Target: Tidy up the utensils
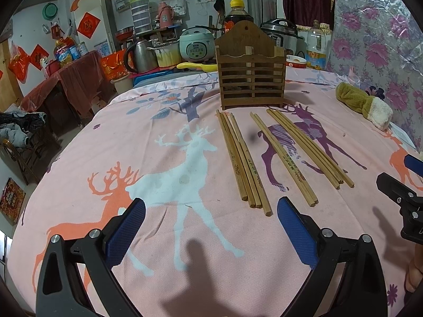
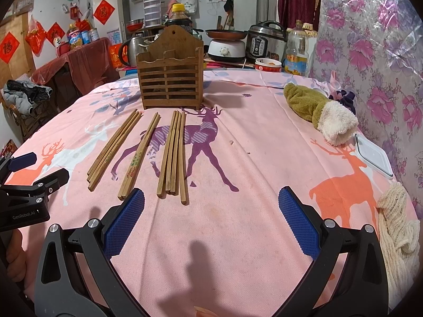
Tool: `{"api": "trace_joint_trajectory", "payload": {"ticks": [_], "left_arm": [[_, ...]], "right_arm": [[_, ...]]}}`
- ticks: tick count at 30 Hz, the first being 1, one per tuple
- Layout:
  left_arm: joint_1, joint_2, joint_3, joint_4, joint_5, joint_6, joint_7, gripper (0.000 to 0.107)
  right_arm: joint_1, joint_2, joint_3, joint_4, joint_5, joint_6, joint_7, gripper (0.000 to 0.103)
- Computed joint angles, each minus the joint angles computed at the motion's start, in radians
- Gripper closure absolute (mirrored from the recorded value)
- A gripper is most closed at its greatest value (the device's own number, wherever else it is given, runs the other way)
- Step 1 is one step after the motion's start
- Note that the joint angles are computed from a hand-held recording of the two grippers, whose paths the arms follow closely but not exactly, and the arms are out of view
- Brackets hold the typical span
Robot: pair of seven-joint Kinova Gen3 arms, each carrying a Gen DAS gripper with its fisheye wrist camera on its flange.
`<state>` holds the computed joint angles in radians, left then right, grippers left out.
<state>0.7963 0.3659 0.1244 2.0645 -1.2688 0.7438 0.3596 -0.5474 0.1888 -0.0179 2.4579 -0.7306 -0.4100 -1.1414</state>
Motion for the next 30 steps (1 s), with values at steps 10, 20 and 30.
{"api": "trace_joint_trajectory", "payload": {"ticks": [10,20,30], "left_arm": [[0.013,0.012,0.001,-0.001,-0.003,0.004,0.018,0.010],[0.034,0.028,0.004,0.002,-0.002,0.009,0.045,0.010],[-0.030,0.015,0.002,-0.039,0.169,-0.055,-0.156,0.010]], "right_arm": [[0.001,0.003,0.002,-0.004,0.002,0.005,-0.001,0.005],[0.012,0.004,0.012,-0.017,0.014,0.039,0.000,0.005],[-0.018,0.028,0.088,-0.060,0.008,0.150,0.004,0.005]]}}
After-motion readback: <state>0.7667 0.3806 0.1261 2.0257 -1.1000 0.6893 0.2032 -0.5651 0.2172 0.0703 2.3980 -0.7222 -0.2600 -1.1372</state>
